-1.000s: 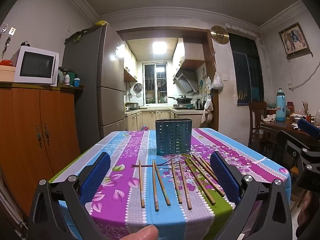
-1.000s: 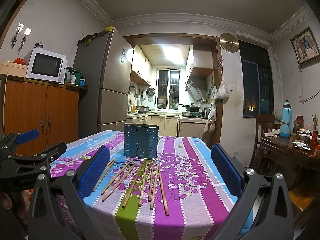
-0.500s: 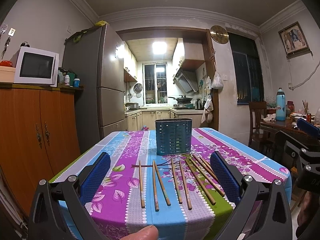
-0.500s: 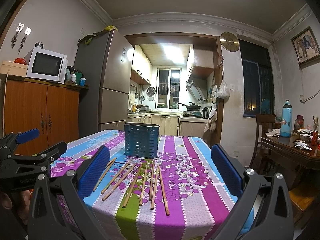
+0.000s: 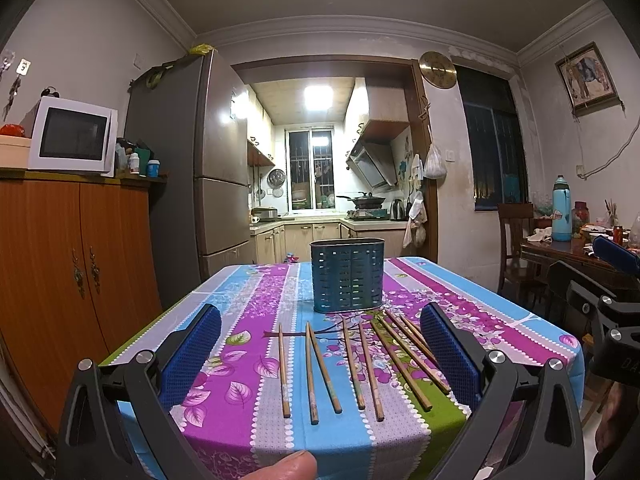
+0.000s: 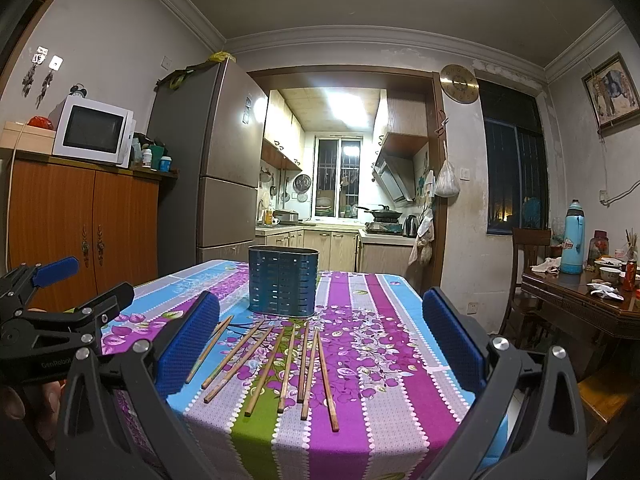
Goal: Organize utensils
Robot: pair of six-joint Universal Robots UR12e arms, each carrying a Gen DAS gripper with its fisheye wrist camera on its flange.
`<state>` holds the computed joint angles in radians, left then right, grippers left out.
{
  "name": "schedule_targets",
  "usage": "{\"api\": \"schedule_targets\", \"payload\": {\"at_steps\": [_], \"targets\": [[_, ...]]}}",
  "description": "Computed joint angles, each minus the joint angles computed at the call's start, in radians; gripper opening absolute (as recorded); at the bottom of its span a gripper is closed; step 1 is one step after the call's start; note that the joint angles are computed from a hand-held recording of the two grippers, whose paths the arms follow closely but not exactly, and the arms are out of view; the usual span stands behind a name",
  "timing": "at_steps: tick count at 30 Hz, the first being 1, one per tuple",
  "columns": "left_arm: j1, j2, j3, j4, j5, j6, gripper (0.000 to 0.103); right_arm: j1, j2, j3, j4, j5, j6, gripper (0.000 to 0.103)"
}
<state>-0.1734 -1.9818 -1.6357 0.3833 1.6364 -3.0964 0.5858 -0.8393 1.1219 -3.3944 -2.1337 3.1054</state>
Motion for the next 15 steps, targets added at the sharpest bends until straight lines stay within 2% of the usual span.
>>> {"api": "schedule_targets", "payload": {"at_steps": [15], "targets": [[-0.001,-0.001,0.0,0.004,0.003,0.003,0.1,0.0,-0.002,0.003,-0.001,0.001,-0.001,0.098]]}}
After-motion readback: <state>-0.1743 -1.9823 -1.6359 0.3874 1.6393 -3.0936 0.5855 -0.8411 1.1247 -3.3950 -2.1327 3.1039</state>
